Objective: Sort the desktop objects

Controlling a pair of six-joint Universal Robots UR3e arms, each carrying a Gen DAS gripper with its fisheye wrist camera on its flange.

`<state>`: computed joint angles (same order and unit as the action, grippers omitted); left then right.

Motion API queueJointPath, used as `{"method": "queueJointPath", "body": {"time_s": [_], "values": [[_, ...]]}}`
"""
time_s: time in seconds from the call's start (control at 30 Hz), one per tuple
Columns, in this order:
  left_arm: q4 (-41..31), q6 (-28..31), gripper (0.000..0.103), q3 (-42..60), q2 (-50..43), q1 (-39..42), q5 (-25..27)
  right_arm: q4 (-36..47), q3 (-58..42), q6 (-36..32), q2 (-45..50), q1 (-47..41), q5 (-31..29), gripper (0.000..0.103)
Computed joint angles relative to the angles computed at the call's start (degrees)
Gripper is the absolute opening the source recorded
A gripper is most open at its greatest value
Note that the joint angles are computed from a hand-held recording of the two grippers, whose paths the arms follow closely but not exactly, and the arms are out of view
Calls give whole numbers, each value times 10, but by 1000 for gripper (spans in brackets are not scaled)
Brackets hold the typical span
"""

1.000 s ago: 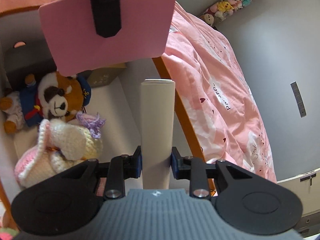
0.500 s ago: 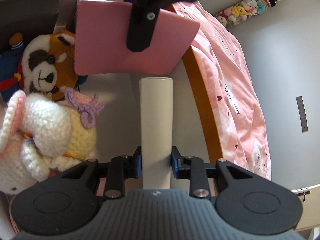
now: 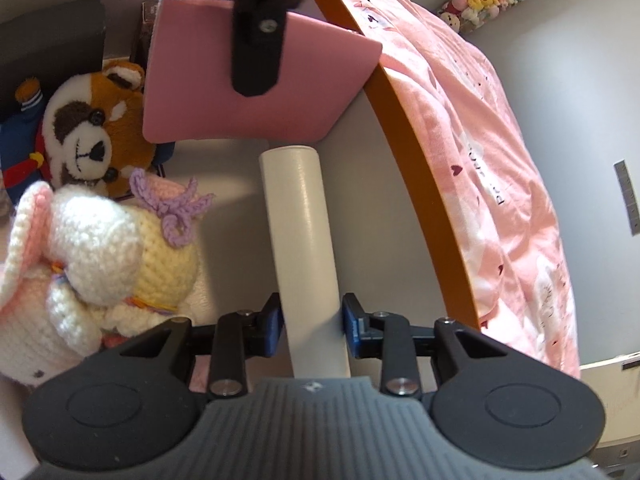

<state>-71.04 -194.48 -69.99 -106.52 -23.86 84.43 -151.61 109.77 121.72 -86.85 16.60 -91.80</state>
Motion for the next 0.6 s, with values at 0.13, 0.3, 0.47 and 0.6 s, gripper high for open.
{"method": "queueJointPath", "body": {"time_s": [0.13, 0.3, 0.47, 0.6], "values": [[-22, 3, 32, 2, 7, -3, 3, 69, -30, 24, -16, -23, 36, 43], [-24, 11, 32, -18, 24, -9, 4, 161, -60, 33, -39, -51, 86, 42], [1, 12, 22, -45, 40, -9, 0, 157, -37, 23, -54, -47, 84, 35], [11, 11, 21, -54, 45, -9, 0, 171, -32, 12, -67, -48, 81, 35]]}}
